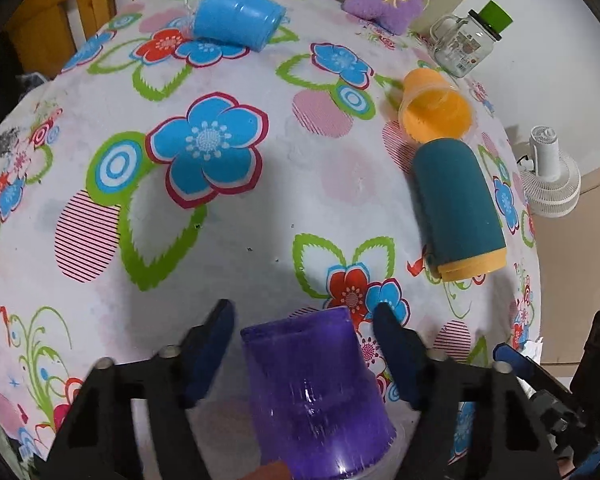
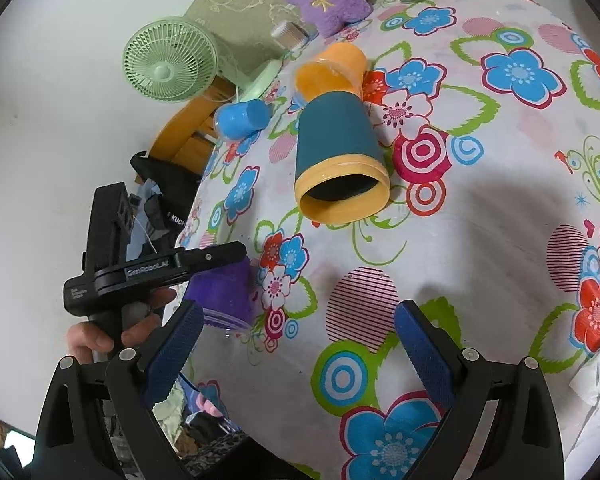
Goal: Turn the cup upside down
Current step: 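Grasp the purple cup with the left gripper and lift it, then turn the purple cup rim-down and lower it onto the sheet with the left gripper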
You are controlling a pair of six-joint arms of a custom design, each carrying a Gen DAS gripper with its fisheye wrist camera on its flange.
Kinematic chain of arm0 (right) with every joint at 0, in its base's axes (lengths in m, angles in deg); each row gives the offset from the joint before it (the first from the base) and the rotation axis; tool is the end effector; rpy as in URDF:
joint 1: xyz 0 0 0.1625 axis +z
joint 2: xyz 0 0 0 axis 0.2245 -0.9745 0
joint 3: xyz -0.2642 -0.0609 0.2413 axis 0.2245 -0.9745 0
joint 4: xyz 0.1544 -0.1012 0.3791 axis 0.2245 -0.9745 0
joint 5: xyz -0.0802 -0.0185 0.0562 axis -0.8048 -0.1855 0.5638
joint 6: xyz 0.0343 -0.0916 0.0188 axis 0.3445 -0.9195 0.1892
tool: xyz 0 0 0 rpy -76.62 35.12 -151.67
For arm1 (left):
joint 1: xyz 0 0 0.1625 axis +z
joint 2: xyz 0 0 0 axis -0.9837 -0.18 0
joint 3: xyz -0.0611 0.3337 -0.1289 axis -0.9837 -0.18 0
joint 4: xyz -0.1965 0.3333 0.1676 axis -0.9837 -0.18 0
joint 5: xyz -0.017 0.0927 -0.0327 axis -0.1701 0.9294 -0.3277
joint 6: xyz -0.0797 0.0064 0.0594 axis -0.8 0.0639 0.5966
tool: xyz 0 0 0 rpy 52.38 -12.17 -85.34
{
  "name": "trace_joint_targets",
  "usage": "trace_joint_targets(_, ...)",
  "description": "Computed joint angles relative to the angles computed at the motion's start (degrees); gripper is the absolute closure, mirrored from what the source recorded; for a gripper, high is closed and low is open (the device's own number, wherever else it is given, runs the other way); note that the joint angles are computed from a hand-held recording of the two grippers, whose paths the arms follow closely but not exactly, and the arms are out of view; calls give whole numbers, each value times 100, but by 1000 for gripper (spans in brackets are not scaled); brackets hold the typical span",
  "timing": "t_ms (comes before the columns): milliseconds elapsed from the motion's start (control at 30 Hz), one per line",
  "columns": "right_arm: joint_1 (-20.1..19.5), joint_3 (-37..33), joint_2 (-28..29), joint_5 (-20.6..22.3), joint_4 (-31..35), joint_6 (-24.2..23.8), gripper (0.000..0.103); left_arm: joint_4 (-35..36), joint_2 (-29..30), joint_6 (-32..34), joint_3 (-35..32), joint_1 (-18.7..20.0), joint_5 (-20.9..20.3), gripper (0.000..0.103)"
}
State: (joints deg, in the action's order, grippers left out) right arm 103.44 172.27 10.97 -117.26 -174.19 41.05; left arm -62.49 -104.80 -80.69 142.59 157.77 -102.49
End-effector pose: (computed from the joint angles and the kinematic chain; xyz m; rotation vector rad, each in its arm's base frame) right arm 0.3422 -0.4436 -0.0827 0.0343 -3.0061 0.7659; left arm 0.0642 -0.5608 0.3544 0.2565 2.6695 -0.1928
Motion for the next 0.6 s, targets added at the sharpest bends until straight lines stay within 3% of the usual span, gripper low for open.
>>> trace_joint_targets(67, 20, 5, -1, -18, 5, -35, 5, -39, 6, -2, -10, 0, -7, 46)
trace_joint_targets(267, 98, -78, 52, -5, 134, -144, 5, -382, -230, 90, 120, -45, -150, 46)
trace_joint_targets(600, 276, -289, 154, -71, 370, -263, 5, -929, -807, 404, 570, -313, -38, 47)
